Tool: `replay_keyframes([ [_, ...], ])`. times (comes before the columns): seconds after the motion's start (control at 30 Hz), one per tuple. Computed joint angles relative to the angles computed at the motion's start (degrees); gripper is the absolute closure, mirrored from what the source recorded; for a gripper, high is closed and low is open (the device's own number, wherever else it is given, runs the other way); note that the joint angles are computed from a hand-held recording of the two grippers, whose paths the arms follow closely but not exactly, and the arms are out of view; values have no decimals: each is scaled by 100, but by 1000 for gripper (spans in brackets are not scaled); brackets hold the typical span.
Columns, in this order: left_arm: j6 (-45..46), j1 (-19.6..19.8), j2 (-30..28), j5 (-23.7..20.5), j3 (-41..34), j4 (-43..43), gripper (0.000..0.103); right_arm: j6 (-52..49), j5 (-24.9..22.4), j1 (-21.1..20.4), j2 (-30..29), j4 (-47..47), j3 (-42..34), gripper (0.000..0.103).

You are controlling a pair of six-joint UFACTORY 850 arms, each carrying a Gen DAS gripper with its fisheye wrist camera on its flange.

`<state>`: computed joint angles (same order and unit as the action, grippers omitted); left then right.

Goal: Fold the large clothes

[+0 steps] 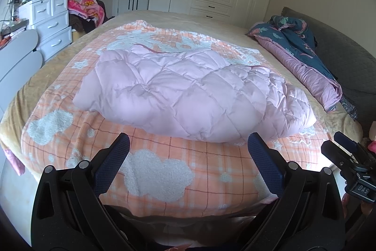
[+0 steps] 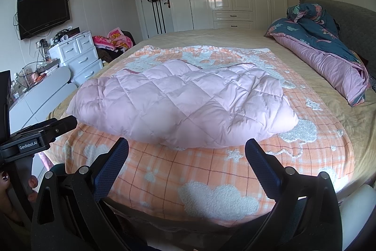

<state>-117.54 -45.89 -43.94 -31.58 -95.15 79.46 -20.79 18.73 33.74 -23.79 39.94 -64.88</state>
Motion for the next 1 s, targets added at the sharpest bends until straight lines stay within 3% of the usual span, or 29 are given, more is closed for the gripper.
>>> replay_keyframes([
  [0.43,67,115,45,28,94,-228,9,-335,97,-4,7,508,62,4],
  [0.63,37,274,13,-24,146,-492,9,-489,359,-206,138,993,298,4],
  [0.73,119,550,69,-85,263,-828,9,-469,553,-479,287,1428,577,4],
  [0.83,-102,888,242,-267,516,-907,9,-1112,1032,-904,409,2694,955,4],
  [1.0,-355,1692,360,-864,696,-1075,9,-1768,1779,-2101,379,4890,1607,4],
])
